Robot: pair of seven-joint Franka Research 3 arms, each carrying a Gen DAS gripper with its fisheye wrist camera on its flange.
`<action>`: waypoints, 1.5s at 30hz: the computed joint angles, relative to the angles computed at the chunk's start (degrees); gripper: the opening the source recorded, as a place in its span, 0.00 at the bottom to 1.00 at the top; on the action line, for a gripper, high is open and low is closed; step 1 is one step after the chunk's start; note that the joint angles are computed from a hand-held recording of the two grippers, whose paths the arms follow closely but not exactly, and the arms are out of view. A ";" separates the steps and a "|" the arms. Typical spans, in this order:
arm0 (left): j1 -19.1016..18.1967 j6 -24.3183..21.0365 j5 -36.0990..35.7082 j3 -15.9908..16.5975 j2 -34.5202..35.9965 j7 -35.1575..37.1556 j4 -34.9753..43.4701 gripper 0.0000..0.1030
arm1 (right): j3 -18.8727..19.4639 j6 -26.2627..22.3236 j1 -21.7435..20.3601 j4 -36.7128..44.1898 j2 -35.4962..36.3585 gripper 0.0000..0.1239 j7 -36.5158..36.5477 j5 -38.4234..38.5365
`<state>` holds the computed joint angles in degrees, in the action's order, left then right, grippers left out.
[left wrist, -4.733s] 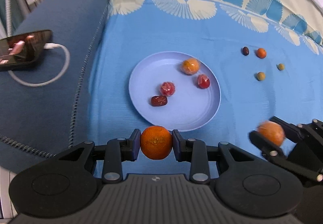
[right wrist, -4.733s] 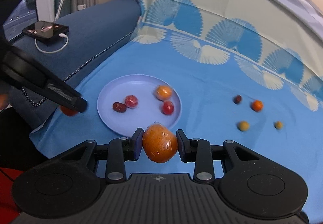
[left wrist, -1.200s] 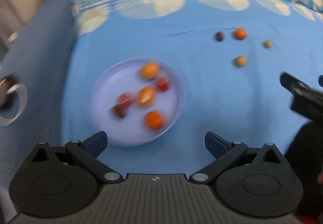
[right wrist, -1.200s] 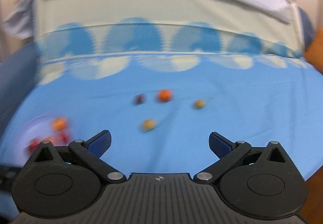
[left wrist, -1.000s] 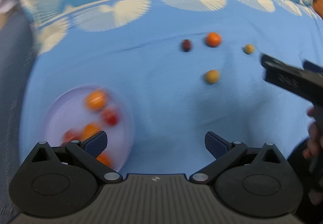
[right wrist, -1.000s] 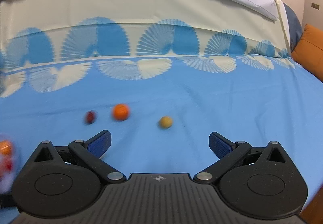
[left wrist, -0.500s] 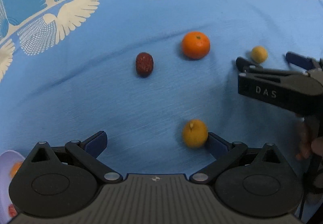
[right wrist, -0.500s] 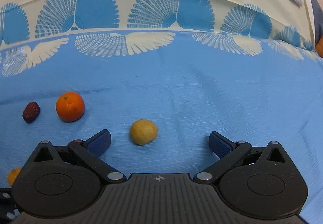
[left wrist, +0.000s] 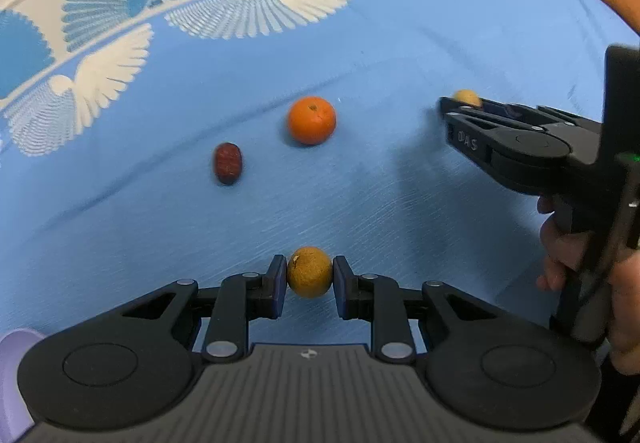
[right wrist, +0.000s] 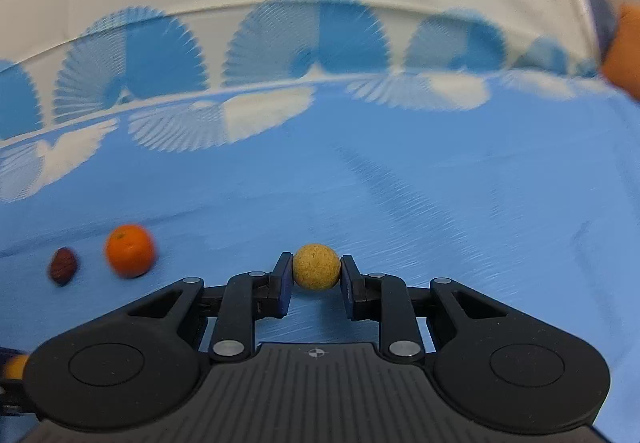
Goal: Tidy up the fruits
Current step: 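Grasp a small yellow fruit with the left tool while the right tool grasps another, then carry both small yellow fruits over the plate with both tools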
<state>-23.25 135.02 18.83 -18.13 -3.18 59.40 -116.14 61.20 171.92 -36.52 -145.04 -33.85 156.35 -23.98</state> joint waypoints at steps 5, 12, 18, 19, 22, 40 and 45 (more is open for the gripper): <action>0.38 -3.49 0.35 0.04 -8.43 -2.04 -3.30 0.26 | -4.13 -7.94 5.85 -0.60 -8.94 0.21 2.07 0.75; 0.41 -15.61 -3.41 0.66 -24.91 -0.86 -8.14 0.26 | -18.74 -18.35 32.10 -2.67 -17.07 0.21 -0.45 3.86; -1.10 -27.80 -9.50 2.52 -39.44 -0.98 -12.16 0.26 | -24.52 -23.47 50.47 0.45 -17.81 0.21 -6.76 9.31; -1.14 -29.22 -10.11 2.55 -41.59 -1.51 -12.85 0.26 | -24.46 -23.81 51.90 1.35 -17.42 0.21 -7.37 9.96; -1.15 -33.81 -10.32 1.85 -47.80 -2.93 -14.45 0.26 | -24.43 -24.29 56.45 4.03 -15.97 0.21 -9.23 12.38; -2.48 -43.93 -9.58 0.76 -66.80 -8.53 -18.71 0.26 | -17.25 -34.62 60.92 18.12 -8.63 0.21 -15.80 10.49; -2.53 -43.74 -10.11 1.29 -68.28 -8.97 -19.37 0.26 | -16.45 -35.78 60.56 19.52 -7.62 0.21 -15.82 9.20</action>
<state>-25.78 91.28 8.72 -16.84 -71.46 50.43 -135.51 44.74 136.14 24.04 -125.52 -41.47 140.53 -14.77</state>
